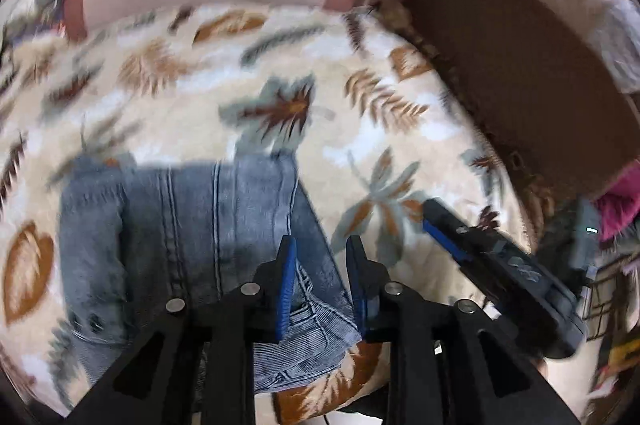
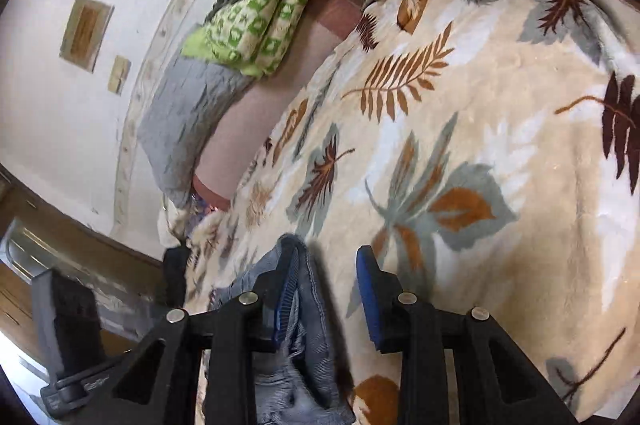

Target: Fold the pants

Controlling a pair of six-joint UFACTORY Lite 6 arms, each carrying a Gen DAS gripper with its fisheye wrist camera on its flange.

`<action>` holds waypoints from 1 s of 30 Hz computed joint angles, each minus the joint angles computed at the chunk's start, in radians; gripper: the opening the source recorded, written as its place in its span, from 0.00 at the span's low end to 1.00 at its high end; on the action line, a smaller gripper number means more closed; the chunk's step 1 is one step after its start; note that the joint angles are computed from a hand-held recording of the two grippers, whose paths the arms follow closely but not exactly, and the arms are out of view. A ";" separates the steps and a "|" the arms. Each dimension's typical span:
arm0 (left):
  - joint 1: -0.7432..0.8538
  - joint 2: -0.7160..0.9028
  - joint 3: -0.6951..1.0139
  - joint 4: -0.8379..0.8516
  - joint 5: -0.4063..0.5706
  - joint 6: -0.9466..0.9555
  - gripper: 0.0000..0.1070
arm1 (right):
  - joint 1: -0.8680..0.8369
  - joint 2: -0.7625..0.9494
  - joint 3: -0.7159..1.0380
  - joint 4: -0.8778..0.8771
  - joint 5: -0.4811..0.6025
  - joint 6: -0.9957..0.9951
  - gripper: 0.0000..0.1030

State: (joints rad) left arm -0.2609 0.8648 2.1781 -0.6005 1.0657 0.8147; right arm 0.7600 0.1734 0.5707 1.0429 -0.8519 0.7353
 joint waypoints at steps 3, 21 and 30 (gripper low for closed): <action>0.051 -0.035 0.034 -0.002 -0.041 0.039 0.30 | -0.004 0.041 0.091 0.002 0.038 -0.113 0.33; 0.261 0.055 -0.094 0.219 -0.304 0.113 0.39 | 0.026 0.624 0.999 0.494 0.342 -1.195 0.33; 0.223 -0.038 -0.433 0.258 -0.658 0.166 0.66 | 0.051 0.660 0.998 0.701 0.346 -1.396 0.34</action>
